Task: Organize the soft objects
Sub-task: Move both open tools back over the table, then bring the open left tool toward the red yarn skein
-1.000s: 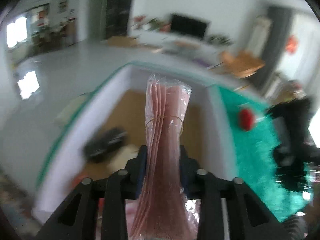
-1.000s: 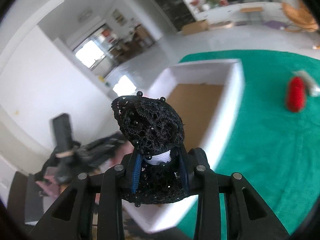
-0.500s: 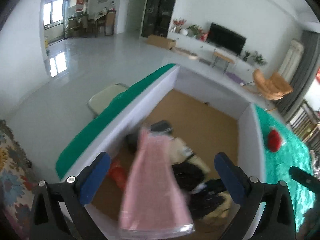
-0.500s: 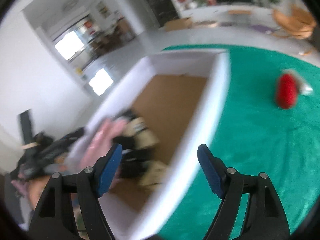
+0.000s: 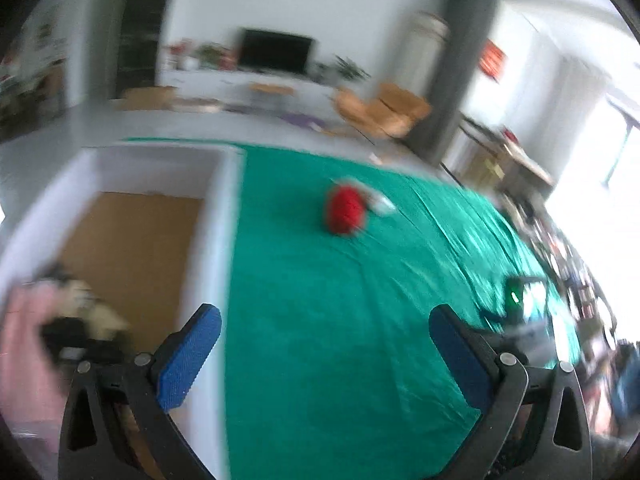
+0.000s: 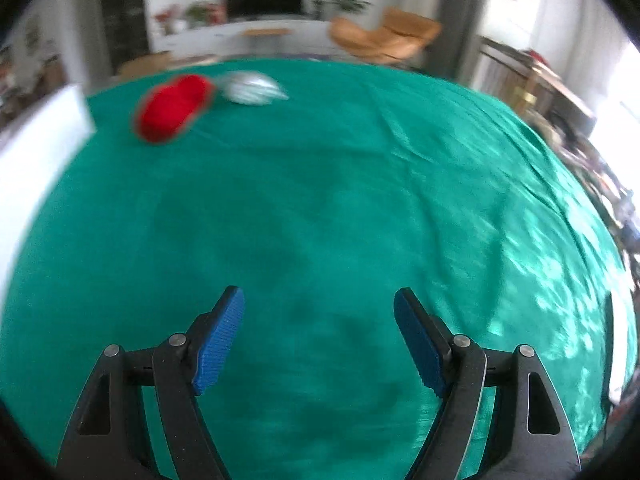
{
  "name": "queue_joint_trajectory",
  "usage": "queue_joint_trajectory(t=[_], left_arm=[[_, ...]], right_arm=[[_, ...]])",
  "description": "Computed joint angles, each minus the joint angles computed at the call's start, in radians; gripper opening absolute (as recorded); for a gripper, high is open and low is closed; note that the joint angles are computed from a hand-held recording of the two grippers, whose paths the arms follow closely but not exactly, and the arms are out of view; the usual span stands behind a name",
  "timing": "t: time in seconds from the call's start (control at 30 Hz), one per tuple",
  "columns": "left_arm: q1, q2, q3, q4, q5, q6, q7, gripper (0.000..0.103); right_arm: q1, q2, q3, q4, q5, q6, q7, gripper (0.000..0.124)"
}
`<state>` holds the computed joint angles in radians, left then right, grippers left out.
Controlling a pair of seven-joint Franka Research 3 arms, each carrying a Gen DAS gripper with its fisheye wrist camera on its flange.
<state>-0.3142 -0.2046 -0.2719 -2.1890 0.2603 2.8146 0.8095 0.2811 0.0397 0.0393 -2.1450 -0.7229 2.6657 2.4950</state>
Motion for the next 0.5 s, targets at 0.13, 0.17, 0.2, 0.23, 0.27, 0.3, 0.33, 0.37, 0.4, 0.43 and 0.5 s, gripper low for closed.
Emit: queue_joint_trajectory(t=[0.13,0.17,0.2,0.23,0.27,0.3,0.33,0.37,0.4,0.43,0.5], left_arm=[[-0.046,0.187,-0.029,0.137,-0.01,-0.016,0.054,0.103],[-0.054,0.238,-0.033,0.172,-0.001,-0.022,0.045,0.103],[-0.061,0.272,-0.033,0.194,0.014,-0.028,0.029,0.103],[-0.07,0.309,-0.029,0.223,0.035,-0.041,0.006,0.103],[-0.08,0.337,-0.025,0.244,0.054,-0.057,-0.017,0.103],[-0.091,0.367,-0.018,0.269,0.079,-0.07,-0.04,0.103],[-0.105,0.39,-0.006,0.288,0.115,-0.078,-0.07,0.103],[-0.115,0.402,0.002,0.299,0.144,-0.084,-0.092,0.103],[-0.128,0.415,0.015,0.311,0.185,-0.092,-0.118,0.103],[-0.132,0.409,0.024,0.295,0.215,-0.088,-0.133,0.103],[-0.138,0.417,0.03,0.301,0.257,-0.102,-0.151,0.103]], right_arm=[[-0.038,-0.057,-0.019,-0.072,-0.044,0.032,0.083,0.08],[-0.049,-0.078,-0.016,-0.092,-0.053,0.038,0.101,0.08],[-0.062,-0.087,-0.009,-0.1,-0.076,0.05,0.126,0.08],[-0.074,-0.092,-0.003,-0.108,-0.102,0.068,0.147,0.08],[-0.079,-0.087,0.007,-0.104,-0.12,0.073,0.161,0.08],[-0.084,-0.085,0.013,-0.104,-0.135,0.077,0.165,0.08],[-0.086,-0.085,0.016,-0.104,-0.14,0.079,0.162,0.08],[-0.084,-0.096,0.023,-0.114,-0.138,0.073,0.163,0.08],[-0.087,-0.095,0.024,-0.115,-0.125,0.072,0.152,0.08],[-0.088,-0.089,0.024,-0.113,-0.098,0.07,0.132,0.08],[-0.089,-0.086,0.021,-0.118,-0.04,0.08,0.098,0.08]])
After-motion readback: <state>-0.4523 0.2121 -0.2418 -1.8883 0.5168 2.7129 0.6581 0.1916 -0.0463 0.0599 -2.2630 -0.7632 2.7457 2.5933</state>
